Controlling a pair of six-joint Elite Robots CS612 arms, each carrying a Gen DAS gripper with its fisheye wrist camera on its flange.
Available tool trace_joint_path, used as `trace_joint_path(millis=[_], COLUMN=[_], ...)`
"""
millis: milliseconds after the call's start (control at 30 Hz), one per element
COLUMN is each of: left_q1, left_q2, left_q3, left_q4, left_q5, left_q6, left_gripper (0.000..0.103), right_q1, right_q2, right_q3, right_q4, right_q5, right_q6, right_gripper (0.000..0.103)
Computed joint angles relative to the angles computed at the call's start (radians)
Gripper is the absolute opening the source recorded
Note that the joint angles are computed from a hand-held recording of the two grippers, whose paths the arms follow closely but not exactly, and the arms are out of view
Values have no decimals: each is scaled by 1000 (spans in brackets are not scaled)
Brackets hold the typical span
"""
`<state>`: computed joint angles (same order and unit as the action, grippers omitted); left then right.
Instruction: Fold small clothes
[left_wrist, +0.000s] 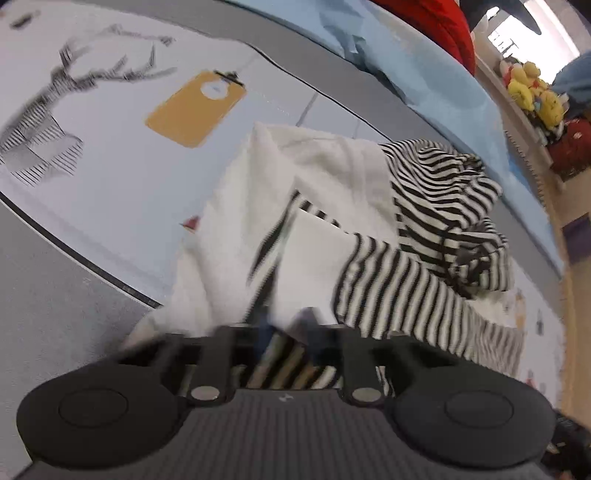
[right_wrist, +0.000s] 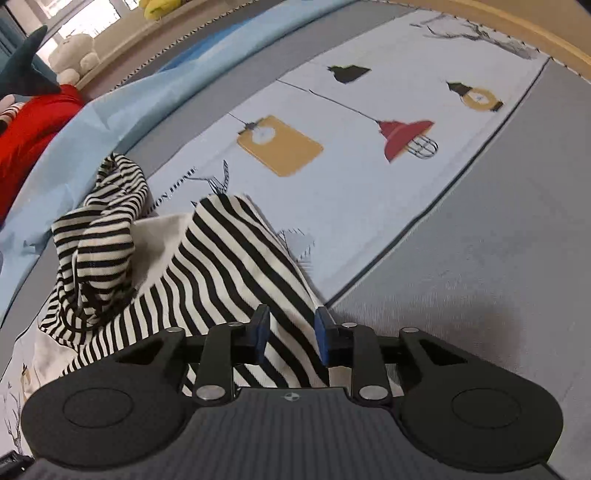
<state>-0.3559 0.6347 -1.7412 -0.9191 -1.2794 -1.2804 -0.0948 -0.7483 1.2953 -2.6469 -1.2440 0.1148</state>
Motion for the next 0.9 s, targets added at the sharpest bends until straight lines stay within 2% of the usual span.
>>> trace_joint_path(millis=[267, 333, 367, 433, 500, 567, 633, 700, 767, 800, 900], left_q1=[-33, -49, -51, -45, -40, -46, -53, -59, -56, -48, -14], left_q2=[-34, -44, -51, -54, -56, -61, -62, -56, -52, -47, -31], left_q3=[-42, -52, -49, -46, -43, -39, -41, -41, -31, -28, -19], left_q4=[9, 45, 70, 127, 189, 217, 180, 133, 113, 107, 136], left_q5=[72, 96, 90, 31, 16, 59, 95, 114, 89, 50, -105], left_q6=[58, 75, 79, 60, 15, 21, 67, 123, 152, 140, 60], left_gripper=[4, 4, 4, 5, 5, 6, 6, 11, 11, 11, 11], right_q1=[-1, 2, 3, 4, 5, 5, -1, -1, 7, 6, -2], right_q2=[-11, -16, -20, -27, -29, -27, -23, -26, -37, -39, -30], right_q3=[1, 6, 10, 18, 18, 15, 11, 15, 40, 46, 28], right_q4=[66, 81, 85, 102, 134, 157, 171, 151, 58, 30, 69], right_q5=[79, 85, 87, 88, 60, -3, -12, -37, -101, -97, -13], right_q6=[-13, -16, -20, -37, -42, -14, 4, 11, 6, -1, -53], right_gripper=[39, 39, 39, 39, 39, 37, 26, 23, 31, 32, 35])
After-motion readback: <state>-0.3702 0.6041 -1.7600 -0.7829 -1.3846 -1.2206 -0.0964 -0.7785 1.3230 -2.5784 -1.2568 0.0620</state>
